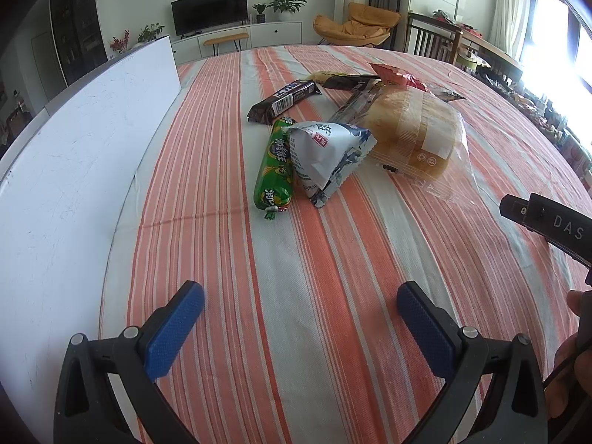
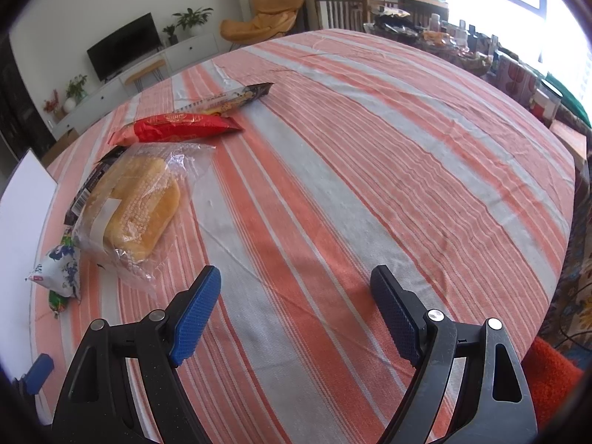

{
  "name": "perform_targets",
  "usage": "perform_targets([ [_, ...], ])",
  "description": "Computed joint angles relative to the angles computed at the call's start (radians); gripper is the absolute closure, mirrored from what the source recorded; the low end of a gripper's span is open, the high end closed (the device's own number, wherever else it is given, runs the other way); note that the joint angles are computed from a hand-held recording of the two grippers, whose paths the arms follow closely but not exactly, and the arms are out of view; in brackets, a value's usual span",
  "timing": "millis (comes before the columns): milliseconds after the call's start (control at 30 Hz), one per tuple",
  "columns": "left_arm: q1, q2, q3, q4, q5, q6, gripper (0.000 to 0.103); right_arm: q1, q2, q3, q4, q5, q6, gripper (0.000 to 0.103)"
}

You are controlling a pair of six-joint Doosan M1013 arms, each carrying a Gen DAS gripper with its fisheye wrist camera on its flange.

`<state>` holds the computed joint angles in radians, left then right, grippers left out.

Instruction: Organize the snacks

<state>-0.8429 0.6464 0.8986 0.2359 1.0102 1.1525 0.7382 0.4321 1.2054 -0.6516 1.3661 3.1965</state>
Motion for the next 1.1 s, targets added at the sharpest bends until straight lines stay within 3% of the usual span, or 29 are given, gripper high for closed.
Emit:
perform_targets([
  [1100, 0.000, 0.000, 0.000, 0.001, -0.001, -0.001, 0.000, 0.001, 0.016, -0.024, 0.010, 0.039, -0.039, 0.017],
])
